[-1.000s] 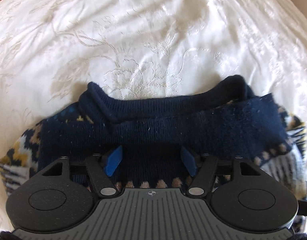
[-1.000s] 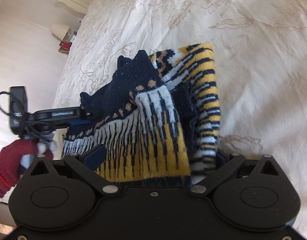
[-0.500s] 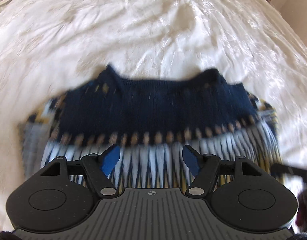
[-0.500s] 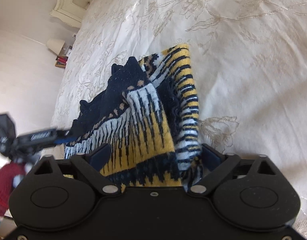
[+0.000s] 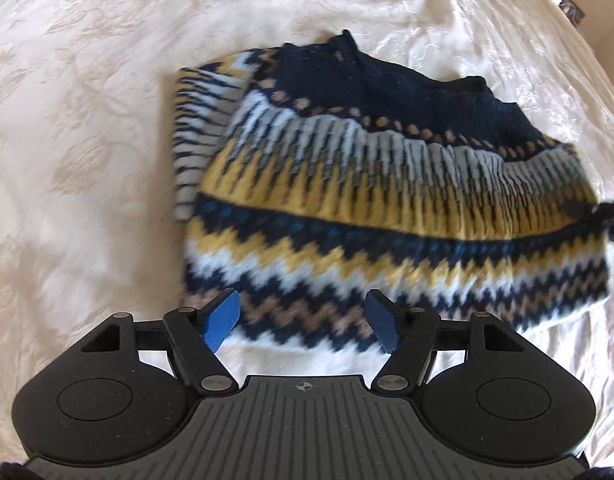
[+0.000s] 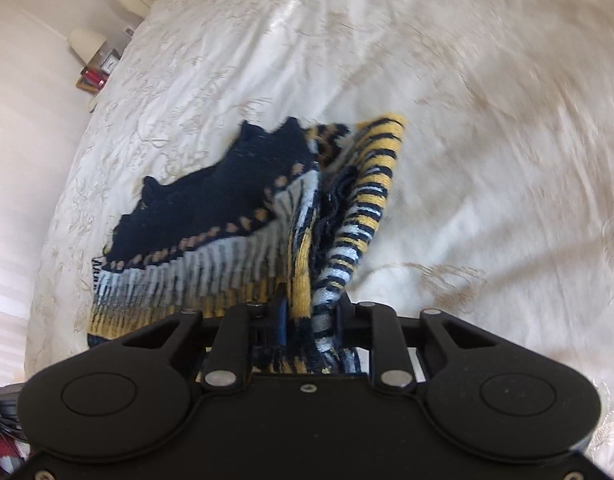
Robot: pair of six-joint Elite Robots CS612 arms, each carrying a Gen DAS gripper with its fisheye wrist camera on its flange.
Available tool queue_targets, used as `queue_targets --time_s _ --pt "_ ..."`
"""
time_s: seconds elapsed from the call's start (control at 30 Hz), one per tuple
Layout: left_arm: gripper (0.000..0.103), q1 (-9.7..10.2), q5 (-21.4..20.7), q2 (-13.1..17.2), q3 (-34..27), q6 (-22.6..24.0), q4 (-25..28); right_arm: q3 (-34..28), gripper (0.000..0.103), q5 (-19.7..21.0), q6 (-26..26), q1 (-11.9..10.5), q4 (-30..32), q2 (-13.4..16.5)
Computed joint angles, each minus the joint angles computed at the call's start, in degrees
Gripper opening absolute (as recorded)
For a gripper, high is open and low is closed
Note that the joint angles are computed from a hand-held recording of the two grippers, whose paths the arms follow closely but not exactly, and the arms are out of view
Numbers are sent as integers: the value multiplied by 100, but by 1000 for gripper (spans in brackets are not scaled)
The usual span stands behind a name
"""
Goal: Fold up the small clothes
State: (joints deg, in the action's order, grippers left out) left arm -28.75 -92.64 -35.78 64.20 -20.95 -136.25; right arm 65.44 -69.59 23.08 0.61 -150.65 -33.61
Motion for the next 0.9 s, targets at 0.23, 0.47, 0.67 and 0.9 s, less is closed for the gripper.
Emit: queue_targets --time_s 0.23,0.47,0.67,0.9 --pt "67 140 -311 -194 386 106 -502 -599 31 -253 -348 324 490 0" --pt "67 277 -453 -394 744 128 -776 -1513 30 -298 -422 713 942 366" --pt "67 425 -521 -546 1040 24 -896 -2425 29 -63 -261 965 1450 896" --pt "67 576 -545 -651 1252 -98 -918 -3347 30 -276 -372 1236 2215 1421"
